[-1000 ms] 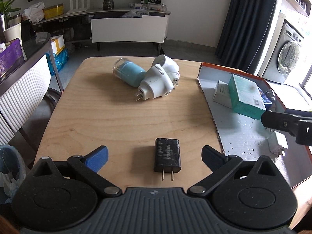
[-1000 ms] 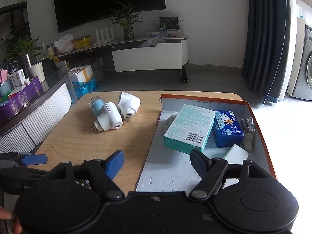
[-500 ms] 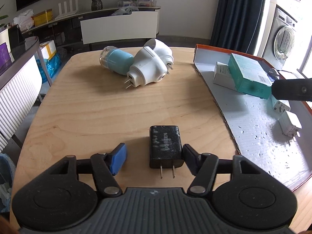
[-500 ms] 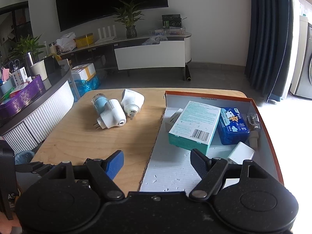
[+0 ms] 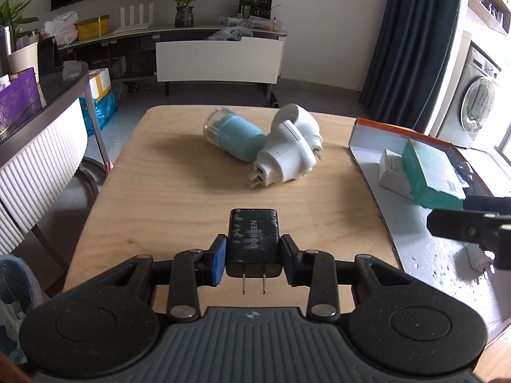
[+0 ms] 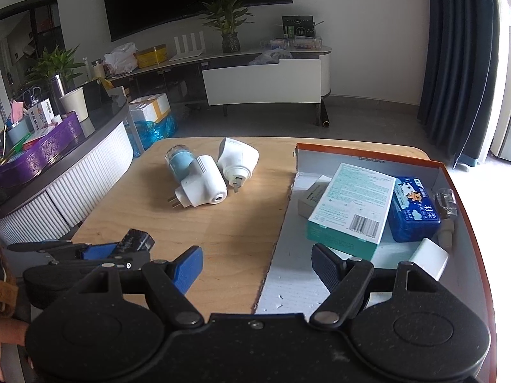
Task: Organize rigid objects
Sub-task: 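Lift black charger with left tool while right tool grasps white plug adapter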
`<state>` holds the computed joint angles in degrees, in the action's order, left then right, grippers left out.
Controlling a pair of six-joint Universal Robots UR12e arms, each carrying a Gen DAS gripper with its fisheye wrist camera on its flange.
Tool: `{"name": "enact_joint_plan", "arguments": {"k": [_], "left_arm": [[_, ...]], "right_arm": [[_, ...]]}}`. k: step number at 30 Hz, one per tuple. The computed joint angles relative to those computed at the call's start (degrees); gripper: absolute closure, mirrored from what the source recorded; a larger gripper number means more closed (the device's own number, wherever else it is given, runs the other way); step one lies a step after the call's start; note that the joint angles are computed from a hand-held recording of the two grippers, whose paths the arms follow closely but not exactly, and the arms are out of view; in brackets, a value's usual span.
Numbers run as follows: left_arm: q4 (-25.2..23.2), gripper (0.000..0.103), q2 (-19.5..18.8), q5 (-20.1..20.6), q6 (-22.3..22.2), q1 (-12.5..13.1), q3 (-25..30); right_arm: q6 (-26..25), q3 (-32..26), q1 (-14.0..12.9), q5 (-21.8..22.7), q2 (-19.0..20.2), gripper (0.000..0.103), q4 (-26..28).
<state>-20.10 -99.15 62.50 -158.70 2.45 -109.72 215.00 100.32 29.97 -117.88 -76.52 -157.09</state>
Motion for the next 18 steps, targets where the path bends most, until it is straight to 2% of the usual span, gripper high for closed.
{"name": "enact_joint_plan", "arguments": {"k": [13,18], "left_arm": [[1.27,0.067,-4.14,-0.31,-1.95,0.86,5.53],[0.45,0.067,-5.32,-0.85,-3.07,1.13,6.69]], "right_arm": [[-9.39,-6.59,-2.05,5.59,6.29,0.014,-3.78],[-12.82,-10.22,-3.01,7.74,9.37,0.013,-2.75]]}}
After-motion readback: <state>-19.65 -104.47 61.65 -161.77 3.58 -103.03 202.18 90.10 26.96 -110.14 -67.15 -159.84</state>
